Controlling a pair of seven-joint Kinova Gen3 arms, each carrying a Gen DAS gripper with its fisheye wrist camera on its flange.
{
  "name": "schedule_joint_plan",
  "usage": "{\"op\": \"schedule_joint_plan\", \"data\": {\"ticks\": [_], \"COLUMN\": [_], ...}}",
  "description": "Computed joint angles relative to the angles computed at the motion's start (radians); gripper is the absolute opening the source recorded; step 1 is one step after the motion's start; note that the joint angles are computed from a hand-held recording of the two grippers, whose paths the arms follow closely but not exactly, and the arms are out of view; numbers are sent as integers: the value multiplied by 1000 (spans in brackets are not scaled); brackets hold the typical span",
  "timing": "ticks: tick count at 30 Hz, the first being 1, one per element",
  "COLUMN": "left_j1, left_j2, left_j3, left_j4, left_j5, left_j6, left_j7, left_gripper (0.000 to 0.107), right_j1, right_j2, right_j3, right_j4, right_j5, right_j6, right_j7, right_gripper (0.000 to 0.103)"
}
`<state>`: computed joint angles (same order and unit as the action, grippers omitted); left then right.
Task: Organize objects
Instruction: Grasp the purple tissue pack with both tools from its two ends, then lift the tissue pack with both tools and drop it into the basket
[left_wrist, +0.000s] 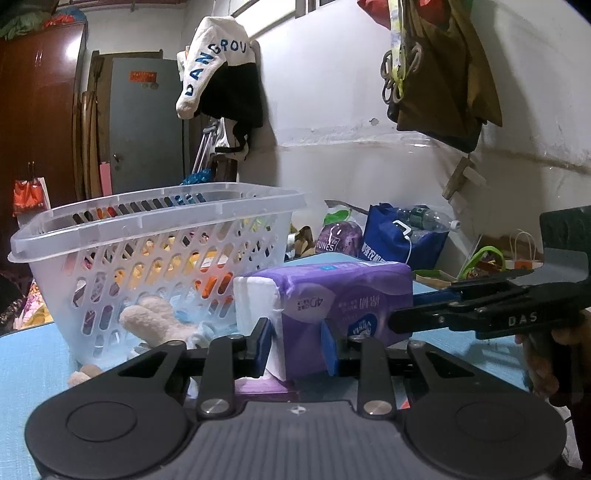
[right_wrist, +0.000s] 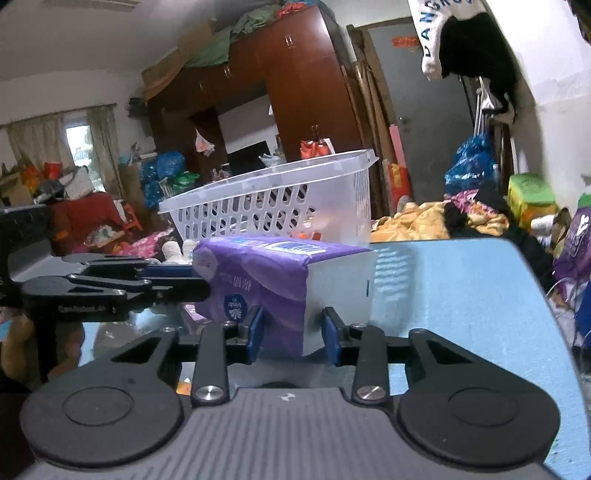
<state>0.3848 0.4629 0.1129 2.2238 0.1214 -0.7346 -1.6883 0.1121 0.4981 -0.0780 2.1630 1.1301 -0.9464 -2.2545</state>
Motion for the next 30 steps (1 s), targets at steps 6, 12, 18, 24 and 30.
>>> {"op": "schedule_joint_plan", "data": {"ticks": [6, 12, 18, 24, 30], "left_j1": [63, 94, 141, 190, 209], "left_j2": [15, 20, 24, -9, -64], "left_j3": [-18, -15, -12, -4, 8], "left_j4": [22, 53, 91, 121, 116], "left_j5": [99, 144, 210, 283, 335], "left_j6": [-75, -157, -267, -346, -358], "left_j7": [-37, -62, -93, -152, -223], "left_gripper": [33, 33, 33, 33, 33], "right_j1": [-12, -11, -6, -1, -13], "right_j2": [-6, -11, -25, -64, -113], "right_j3": [-5, -15, -19, -17, -9], "right_j4": [52, 89, 109, 122, 77], "right_j5": [-100, -155, -173, -171, -145], "right_j6": [-26, -59, -90, -132, -137], "right_j7": [133, 227, 274, 289, 238], "right_gripper": [37, 37, 37, 37, 37]}}
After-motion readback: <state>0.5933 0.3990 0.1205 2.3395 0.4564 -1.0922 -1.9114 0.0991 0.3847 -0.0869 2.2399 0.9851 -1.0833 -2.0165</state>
